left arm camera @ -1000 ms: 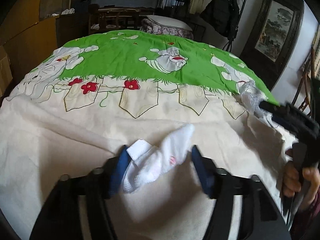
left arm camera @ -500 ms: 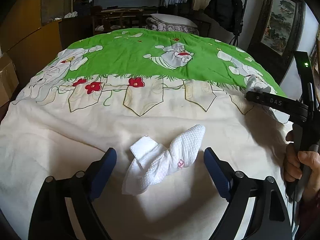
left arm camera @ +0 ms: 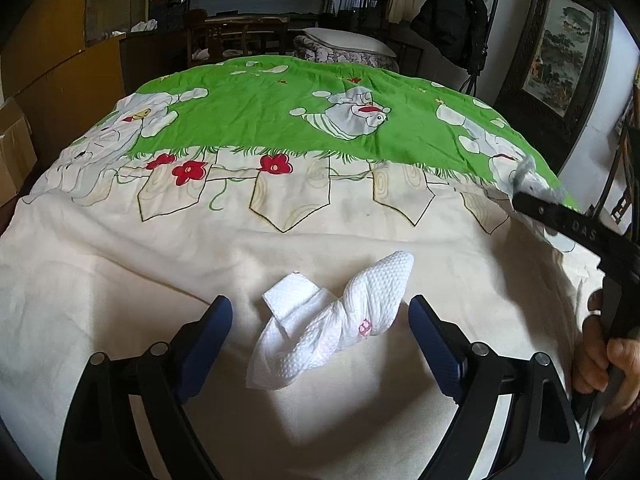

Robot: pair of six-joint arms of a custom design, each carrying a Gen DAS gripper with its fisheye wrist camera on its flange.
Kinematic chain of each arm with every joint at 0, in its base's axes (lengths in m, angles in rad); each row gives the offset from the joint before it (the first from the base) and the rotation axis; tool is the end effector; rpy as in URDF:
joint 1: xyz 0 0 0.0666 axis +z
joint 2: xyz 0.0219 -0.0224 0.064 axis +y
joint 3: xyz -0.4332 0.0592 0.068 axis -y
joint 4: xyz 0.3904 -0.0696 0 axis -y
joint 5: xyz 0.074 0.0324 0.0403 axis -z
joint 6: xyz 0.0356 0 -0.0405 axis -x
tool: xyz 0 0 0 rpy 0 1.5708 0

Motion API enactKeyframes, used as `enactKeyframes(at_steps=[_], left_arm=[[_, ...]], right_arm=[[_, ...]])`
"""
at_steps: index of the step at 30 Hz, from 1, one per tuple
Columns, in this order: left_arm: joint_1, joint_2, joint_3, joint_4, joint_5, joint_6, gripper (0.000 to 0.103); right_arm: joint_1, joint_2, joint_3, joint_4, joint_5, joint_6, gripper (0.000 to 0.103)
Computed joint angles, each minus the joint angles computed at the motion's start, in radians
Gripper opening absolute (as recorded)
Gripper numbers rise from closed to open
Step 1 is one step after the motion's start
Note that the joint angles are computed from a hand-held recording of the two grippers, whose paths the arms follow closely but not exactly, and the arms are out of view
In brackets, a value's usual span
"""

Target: Collect trash

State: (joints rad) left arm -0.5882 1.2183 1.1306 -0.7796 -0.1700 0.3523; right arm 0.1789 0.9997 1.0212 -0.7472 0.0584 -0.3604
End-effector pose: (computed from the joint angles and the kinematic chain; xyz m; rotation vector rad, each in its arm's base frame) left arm 0.3321 -0.2148 0.4431 0.2107 2.4242 -0.2197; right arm 0.3124 0.0540 0.4674 0.2389 2.2917 0.2111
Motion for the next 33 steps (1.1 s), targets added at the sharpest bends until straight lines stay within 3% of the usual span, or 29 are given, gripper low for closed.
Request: enactKeyframes(at_steps=[8,13,16,18,20,24,25,26,29,33], left_arm=[[0.006,-0.016,-0.013,0.025,0.002,0.010,0.088],[0.009,-0.015,-0.012,0.027,0.007,0.009,0.089],[0.008,-0.012,-0.010,0.026,0.006,0.003,0.091],[0.007,-0.012,-0.010,0.027,0.007,0.002,0.092],[0.007,-0.010,-0.009,0.029,0.007,0.001,0.092],[0.006,-0.007,-0.008,0.030,0.012,-0.007,0.091],[0.005,-0.009,-0.010,0.034,0.012,-0.009,0.083],[0.004,-0.010,-0.011,0.037,0.013,-0.013,0.070],[-0.002,-0.010,-0.011,0.035,0.011,-0.025,0.046],[-0.008,-0.016,-0.016,0.052,0.021,-0.041,0.030]], right_arm=[[0.031,-0.067,-0.044,-0.047,-0.048,-0.024,0.034],[0.042,-0.047,-0.032,-0.082,-0.061,-0.011,0.037],[0.034,-0.053,-0.037,-0.076,-0.083,-0.012,0.048],[0.031,-0.060,-0.041,-0.067,-0.088,-0.014,0.061],[0.032,-0.065,-0.044,-0.061,-0.079,-0.018,0.067],[0.027,-0.066,-0.045,-0.056,-0.081,-0.026,0.068],[0.027,-0.065,-0.045,-0.054,-0.082,-0.026,0.068],[0.027,-0.065,-0.045,-0.053,-0.080,-0.027,0.068],[0.028,-0.062,-0.043,-0.056,-0.077,-0.021,0.068],[0.037,-0.057,-0.038,-0.061,-0.062,-0.013,0.067]])
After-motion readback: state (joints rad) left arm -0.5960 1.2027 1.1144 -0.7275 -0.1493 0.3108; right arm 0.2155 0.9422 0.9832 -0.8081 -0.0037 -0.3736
